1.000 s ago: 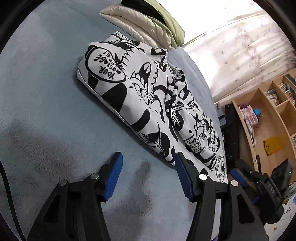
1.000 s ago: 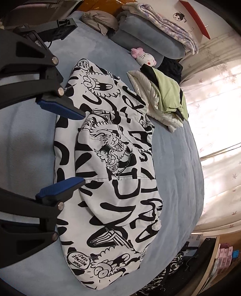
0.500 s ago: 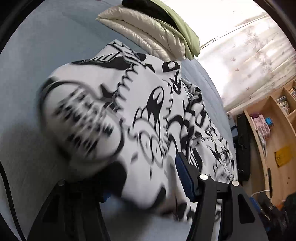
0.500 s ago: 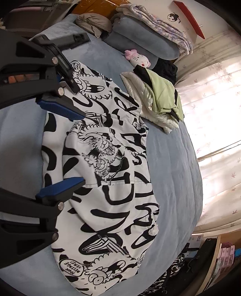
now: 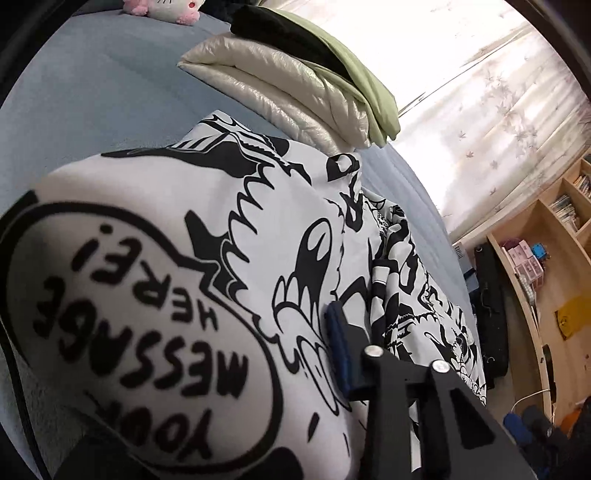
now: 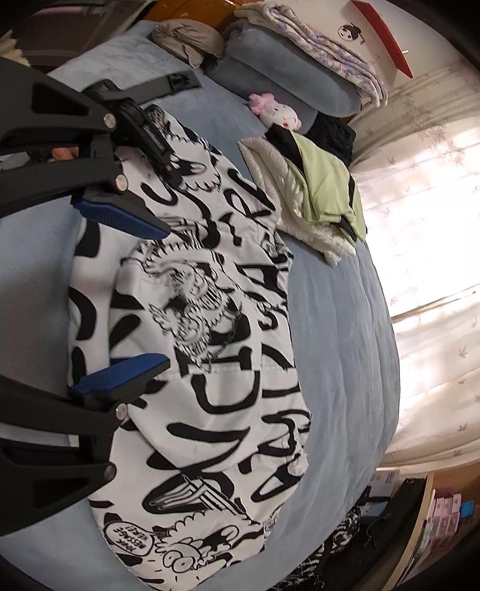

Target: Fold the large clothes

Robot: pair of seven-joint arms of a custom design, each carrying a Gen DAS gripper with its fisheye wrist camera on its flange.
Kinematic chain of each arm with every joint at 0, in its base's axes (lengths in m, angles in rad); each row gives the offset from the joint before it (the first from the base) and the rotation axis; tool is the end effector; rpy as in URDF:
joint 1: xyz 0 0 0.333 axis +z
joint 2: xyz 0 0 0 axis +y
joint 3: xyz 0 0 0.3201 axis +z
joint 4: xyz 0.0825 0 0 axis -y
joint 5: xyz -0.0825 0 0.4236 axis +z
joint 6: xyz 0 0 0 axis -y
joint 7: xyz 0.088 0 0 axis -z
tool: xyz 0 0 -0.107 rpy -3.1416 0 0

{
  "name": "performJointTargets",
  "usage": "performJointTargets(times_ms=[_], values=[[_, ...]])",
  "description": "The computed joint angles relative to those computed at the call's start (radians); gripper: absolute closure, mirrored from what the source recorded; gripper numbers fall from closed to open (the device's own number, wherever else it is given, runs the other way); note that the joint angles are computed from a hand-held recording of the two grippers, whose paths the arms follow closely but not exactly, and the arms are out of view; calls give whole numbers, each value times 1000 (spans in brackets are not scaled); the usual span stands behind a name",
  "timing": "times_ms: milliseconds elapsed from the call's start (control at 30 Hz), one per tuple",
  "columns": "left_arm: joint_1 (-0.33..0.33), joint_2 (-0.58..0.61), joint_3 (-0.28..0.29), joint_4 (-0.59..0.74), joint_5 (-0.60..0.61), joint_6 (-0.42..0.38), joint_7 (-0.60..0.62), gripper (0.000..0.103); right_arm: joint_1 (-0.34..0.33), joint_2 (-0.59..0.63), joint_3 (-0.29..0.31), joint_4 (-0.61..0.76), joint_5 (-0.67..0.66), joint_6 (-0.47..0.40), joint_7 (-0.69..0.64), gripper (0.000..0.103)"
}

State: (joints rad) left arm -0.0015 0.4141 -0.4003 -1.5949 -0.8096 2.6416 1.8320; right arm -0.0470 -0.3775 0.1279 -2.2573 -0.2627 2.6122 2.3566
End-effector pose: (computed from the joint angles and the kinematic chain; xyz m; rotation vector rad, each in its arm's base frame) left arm 0.7134 -0.2349 0.4638 1.9075 -1.8586 1.3305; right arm 0.5222 0.0554 0.5873 -1.2451 2.1448 -0.6383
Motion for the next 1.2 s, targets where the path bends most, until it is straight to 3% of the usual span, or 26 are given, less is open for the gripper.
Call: performJointTargets(times_ms=[167,300,400,500,600,700,867,1000,1200], values=[[9,-1,-10,-11,-24,9,30,78,-98,40,59,39,-211,43,123,39],[5,-3,-7,-14,-23,12,35,78,-146,122,67,100,-411,65,234,39],[-1,-4,-2,-15,-11,19,31,78,-110,210,8,143,-376,70,203,42],[-13,-13,6,-20,19,33,21,78,-61,294,-48,170,-266,-2,109,41],[-56,-35,39,-32,128,76,-30,79,-41,287,-65,127,-472,45,222,41],[-101,-64,68,-50,268,145,-92,84,-7,287,-98,127,-483,42,225,41],[-130,-99,59,-40,434,216,-132,89,14,290,-124,121,-516,65,250,41],[-148,-107,37,4,512,216,-130,90,16,271,-136,91,-499,106,248,40],[-237,-90,25,118,644,148,-113,89,-5,241,-135,45,-441,168,204,39]])
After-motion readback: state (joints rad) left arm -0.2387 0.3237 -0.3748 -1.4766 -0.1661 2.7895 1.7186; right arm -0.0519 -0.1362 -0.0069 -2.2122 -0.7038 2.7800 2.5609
